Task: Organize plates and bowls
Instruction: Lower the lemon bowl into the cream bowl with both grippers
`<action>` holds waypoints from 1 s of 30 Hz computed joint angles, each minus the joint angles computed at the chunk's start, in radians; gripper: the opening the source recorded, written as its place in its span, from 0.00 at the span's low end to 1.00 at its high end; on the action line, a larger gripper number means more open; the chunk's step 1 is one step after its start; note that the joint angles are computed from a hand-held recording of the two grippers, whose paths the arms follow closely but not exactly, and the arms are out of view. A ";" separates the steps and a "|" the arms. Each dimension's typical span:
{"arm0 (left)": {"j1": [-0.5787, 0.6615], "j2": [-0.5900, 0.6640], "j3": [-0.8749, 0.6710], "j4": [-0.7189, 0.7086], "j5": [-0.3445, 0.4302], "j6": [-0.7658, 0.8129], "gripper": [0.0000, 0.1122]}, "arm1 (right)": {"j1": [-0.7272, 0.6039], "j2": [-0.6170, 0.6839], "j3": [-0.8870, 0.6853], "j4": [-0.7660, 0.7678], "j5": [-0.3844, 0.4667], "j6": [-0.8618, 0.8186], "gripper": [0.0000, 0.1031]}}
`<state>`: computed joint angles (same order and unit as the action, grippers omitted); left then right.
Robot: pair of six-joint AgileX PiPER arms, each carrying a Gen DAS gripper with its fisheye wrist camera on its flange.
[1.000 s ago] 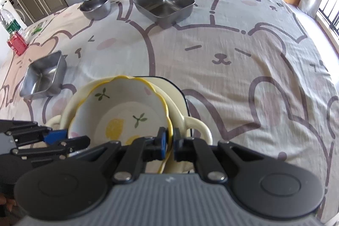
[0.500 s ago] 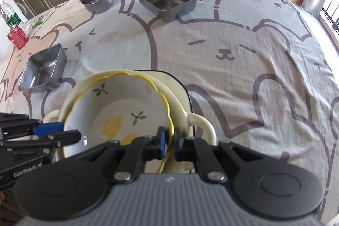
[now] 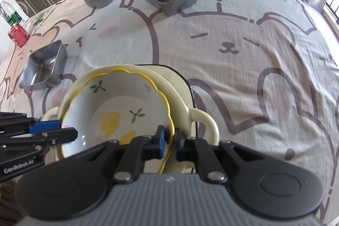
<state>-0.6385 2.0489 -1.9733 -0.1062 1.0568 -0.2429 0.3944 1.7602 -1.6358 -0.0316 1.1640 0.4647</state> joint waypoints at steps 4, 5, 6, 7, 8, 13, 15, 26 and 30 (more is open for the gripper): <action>0.010 -0.044 0.050 -0.024 -0.039 0.014 0.16 | 0.008 0.002 -0.004 -0.014 0.003 0.006 0.10; 0.013 -0.050 0.058 -0.034 -0.042 0.022 0.16 | 0.011 0.003 -0.006 -0.018 0.004 0.008 0.10; 0.012 -0.054 0.064 -0.035 -0.045 0.026 0.16 | 0.014 0.004 -0.008 -0.022 0.005 0.010 0.10; 0.011 -0.056 0.066 -0.032 -0.044 0.029 0.16 | 0.016 0.003 -0.007 -0.024 0.005 0.010 0.10; 0.010 -0.056 0.067 -0.029 -0.041 0.030 0.16 | 0.016 0.004 -0.009 -0.024 0.008 0.009 0.11; 0.009 -0.050 0.063 -0.019 -0.034 0.029 0.16 | -0.010 -0.002 -0.006 0.014 0.014 -0.001 0.12; 0.008 -0.050 0.064 -0.019 -0.034 0.031 0.16 | -0.016 -0.023 0.012 0.015 -0.007 0.010 0.13; 0.009 -0.046 0.059 -0.014 -0.027 0.029 0.16 | -0.019 -0.046 0.030 0.035 -0.010 -0.001 0.13; 0.002 -0.046 0.050 -0.001 -0.016 0.016 0.18 | -0.013 -0.073 0.047 0.028 -0.013 -0.007 0.25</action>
<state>-0.6366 2.0029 -1.9232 -0.1074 1.0406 -0.2264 0.3818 1.6870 -1.5888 -0.0040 1.1515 0.4572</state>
